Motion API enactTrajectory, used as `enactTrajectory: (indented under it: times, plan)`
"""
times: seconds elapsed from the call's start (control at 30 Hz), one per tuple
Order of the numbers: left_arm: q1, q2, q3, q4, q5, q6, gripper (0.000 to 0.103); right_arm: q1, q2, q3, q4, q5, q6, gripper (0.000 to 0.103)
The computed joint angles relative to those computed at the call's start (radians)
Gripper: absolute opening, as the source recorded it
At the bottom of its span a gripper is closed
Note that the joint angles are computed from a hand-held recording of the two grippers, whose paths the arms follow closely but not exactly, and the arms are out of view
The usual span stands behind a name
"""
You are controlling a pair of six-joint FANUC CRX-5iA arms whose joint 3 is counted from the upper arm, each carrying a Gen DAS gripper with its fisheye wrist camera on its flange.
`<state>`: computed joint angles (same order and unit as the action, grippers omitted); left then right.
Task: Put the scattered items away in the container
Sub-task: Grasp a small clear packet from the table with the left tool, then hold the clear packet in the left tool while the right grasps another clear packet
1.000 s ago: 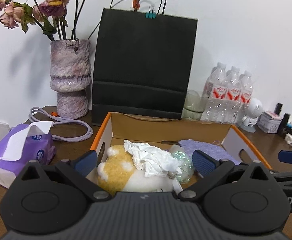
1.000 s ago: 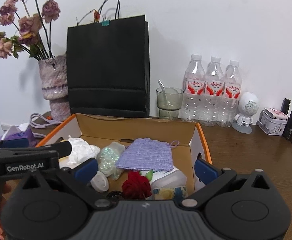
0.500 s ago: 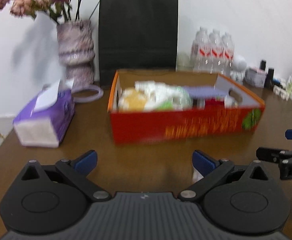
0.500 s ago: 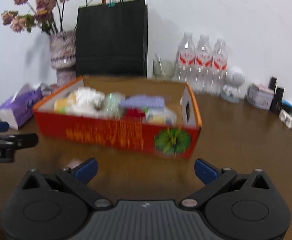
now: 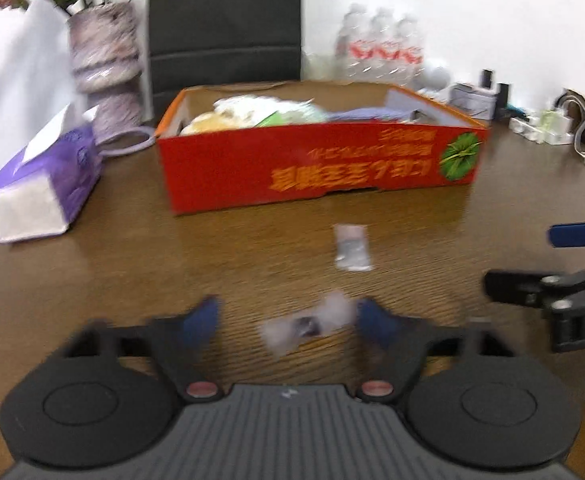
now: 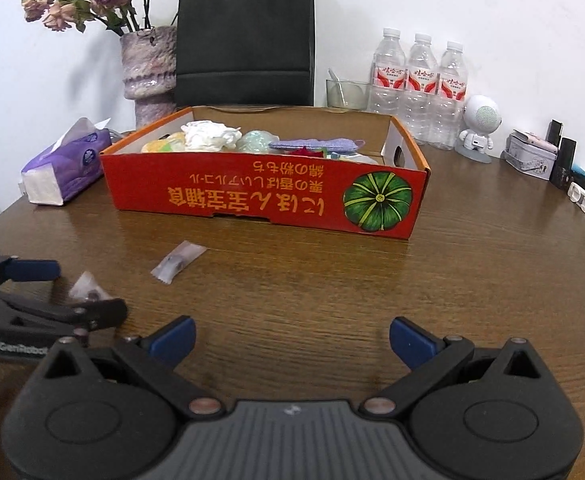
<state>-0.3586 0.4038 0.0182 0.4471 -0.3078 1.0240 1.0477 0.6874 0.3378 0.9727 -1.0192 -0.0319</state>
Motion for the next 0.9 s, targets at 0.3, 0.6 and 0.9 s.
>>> enactTrajectory:
  times: [0.3,0.6,0.9]
  plan:
    - [0.007,-0.025,-0.071,0.162,0.048,-0.094,0.012,-0.004,0.031,0.052,-0.033,-0.003,0.056,0.103]
    - [0.024,0.013,-0.039,0.375,0.078,-0.238,0.003,-0.034,0.163,0.277,-0.068,0.029,0.167,0.103]
    - [0.045,0.05,-0.045,0.655,0.017,-0.388,0.003,-0.043,0.324,0.565,-0.158,-0.02,0.333,0.021]
